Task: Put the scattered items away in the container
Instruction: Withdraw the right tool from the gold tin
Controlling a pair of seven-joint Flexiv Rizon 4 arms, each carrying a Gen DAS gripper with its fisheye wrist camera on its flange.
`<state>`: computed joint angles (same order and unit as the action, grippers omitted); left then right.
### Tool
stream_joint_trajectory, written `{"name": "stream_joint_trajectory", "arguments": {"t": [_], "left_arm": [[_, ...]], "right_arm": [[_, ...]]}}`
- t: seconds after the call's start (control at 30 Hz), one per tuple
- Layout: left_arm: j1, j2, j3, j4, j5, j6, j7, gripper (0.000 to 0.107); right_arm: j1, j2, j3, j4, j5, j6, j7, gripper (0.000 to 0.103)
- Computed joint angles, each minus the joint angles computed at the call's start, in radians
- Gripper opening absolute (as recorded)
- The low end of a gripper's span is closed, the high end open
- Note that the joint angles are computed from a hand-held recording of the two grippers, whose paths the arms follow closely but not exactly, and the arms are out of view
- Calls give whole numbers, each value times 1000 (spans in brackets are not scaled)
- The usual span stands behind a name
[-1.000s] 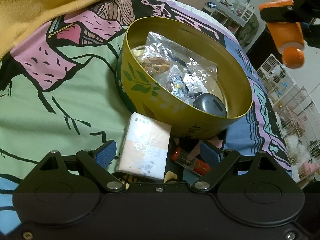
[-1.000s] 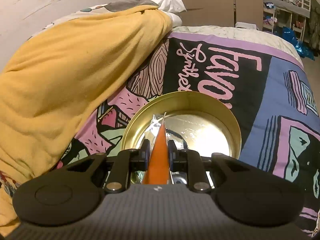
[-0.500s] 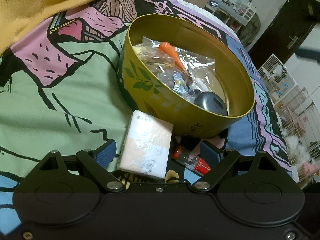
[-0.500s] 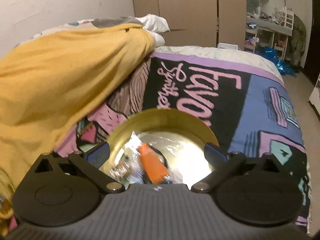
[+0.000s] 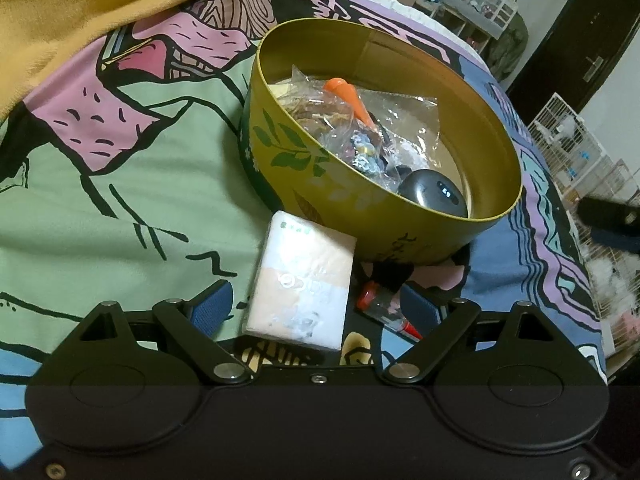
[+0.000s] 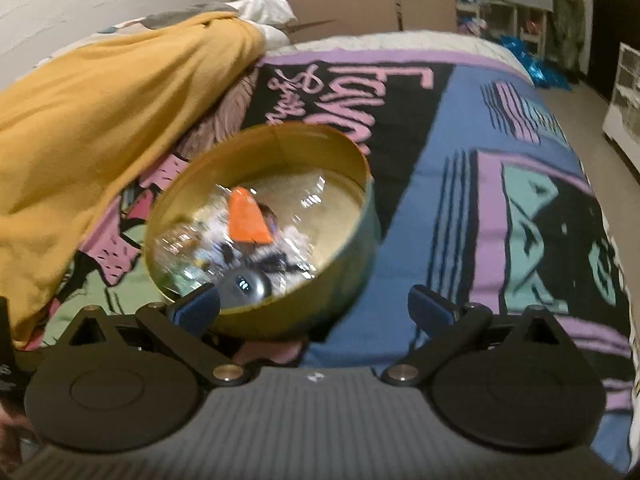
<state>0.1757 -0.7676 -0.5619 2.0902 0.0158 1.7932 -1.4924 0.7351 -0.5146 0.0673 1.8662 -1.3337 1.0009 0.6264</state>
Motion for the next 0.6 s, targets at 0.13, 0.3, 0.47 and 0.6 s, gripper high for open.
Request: {"name": "stream_joint_trajectory", "arguments": {"t": [0.13,0.3,0.47,0.6], "left_arm": [[-16,5,16,-2,1,2,3,90],[-19,1,15,-7,-3,-13,11,90],[-15,-6,8,-9,-13,-11,7,90],[-2,-11,-5,-8,-15,-14,4,90]], "right_arm": [[-18,-6,-10,14,2,67,71,103],[-25,-13,-13,16,-38,81,123,103],[-29,-21,-19,6,-75,103,143,103],[-31,-25,-16,2,-80,103,136,103]]}}
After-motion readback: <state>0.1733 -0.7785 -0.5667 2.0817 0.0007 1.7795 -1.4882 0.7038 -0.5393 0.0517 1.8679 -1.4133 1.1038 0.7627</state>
